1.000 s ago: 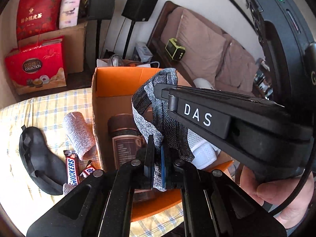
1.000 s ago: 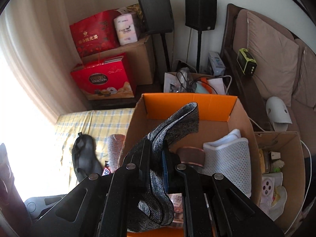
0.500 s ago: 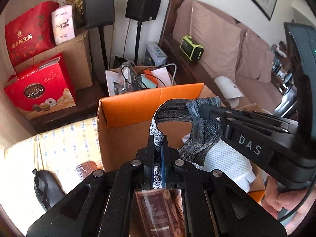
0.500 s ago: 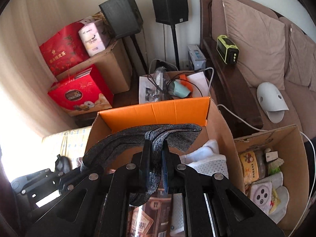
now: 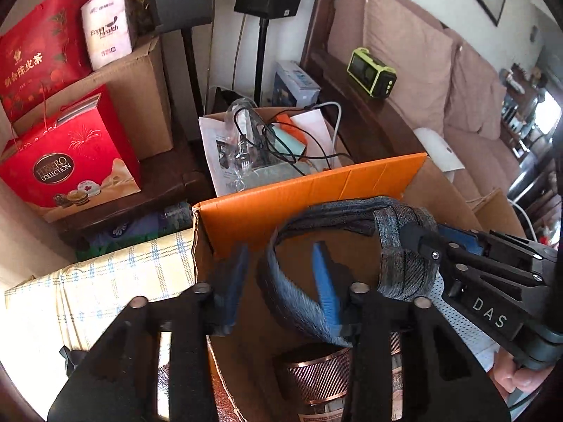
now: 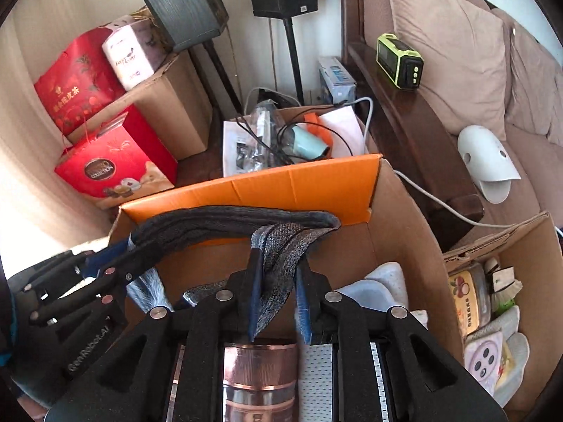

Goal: Organize objects
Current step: 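Lower the sock into the box and open both grippers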

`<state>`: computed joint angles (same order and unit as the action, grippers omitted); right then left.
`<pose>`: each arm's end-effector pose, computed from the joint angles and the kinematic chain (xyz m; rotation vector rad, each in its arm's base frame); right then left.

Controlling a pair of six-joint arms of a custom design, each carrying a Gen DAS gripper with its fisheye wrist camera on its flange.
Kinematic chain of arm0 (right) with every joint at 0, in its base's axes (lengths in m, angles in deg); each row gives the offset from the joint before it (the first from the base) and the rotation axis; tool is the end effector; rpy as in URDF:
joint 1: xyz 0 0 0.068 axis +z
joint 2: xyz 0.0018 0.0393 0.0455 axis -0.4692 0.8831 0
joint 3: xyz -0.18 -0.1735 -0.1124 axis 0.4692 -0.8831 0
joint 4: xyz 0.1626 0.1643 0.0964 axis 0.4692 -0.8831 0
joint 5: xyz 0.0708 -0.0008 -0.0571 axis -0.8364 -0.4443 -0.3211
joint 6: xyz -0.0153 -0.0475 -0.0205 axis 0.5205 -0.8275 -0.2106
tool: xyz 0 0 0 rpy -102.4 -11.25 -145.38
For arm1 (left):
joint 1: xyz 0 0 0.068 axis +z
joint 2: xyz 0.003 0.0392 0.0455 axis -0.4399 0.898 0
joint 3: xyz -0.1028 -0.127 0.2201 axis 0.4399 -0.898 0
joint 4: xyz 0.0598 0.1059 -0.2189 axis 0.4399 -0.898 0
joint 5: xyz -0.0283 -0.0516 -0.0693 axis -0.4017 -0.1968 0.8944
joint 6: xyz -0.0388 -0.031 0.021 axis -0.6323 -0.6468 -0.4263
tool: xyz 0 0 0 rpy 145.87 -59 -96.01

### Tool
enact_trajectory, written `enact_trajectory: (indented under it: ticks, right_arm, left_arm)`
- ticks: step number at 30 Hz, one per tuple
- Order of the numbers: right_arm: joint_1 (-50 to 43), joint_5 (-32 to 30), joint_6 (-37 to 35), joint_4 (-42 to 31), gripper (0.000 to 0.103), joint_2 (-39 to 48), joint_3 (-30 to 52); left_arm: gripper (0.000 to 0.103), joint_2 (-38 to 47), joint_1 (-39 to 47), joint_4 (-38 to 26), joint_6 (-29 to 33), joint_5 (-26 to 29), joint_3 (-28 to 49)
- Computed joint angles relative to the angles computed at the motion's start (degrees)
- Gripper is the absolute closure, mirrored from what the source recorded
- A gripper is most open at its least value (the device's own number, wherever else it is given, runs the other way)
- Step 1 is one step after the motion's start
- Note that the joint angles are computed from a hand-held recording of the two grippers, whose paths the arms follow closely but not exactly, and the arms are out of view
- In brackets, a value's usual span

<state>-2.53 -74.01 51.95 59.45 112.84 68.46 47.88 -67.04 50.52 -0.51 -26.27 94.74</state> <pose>0.2680 0.1254 0.2021 -0.0724 2.5673 0.2448 0.2853 -0.2405 0.2039 0.2350 2.5456 -0.2807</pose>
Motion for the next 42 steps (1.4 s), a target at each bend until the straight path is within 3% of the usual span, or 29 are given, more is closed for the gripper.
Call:
enact_trajectory:
  ticks: [2, 4, 6, 9, 13, 18, 23, 35, 42]
  right_arm:
    - [0.0, 0.6, -0.1, -0.2, 0.069, -0.7, -0.4]
    - [0.3, 1.7, 0.0, -0.8, 0.047, -1.8, -0.6]
    - [0.5, 2.4, 0.0, -1.9, 0.037, -3.2, -0.7]
    - [1.5, 4.2, -0.2, -4.0, 0.036, -5.0, -0.2]
    - [4.0, 5.9, -0.1, -6.5, 0.036, -8.1, -0.4]
    - [8.0, 6.3, 1.8, -8.0, 0.032, -11.7, -1.4]
    - [14.0, 7.8, 5.0, -8.8, 0.030, -14.7, -2.5]
    - [33.9, 17.9, 14.3, -11.7, 0.026, -16.2, -2.7]
    - [43.2, 23.1, 20.2, -13.4, 0.026, -17.5, -5.1]
  left_arm:
    - [0.058, -1.2, 0.3, 0.8, -0.1, 0.8, -1.0]
    - [0.058, -2.1, 0.3, 0.2, -0.2, 0.8, -1.2]
    - [0.058, -3.8, 0.3, -0.1, -0.1, 1.3, -2.3]
    - [0.057, -6.8, -0.2, -1.5, -0.5, 1.2, -4.0]
    - [0.037, -12.9, -1.0, -2.6, -1.6, 0.3, -8.6]
    - [0.027, -22.3, -1.8, -4.8, -3.7, -0.3, -15.4]
    - [0.024, -31.9, -3.0, -7.6, -4.8, -2.6, -21.6]
    - [0.022, -49.3, -5.9, -15.2, -9.1, -5.9, -30.3]
    - [0.022, -59.7, -19.8, -24.7, -21.9, -13.8, -37.0]
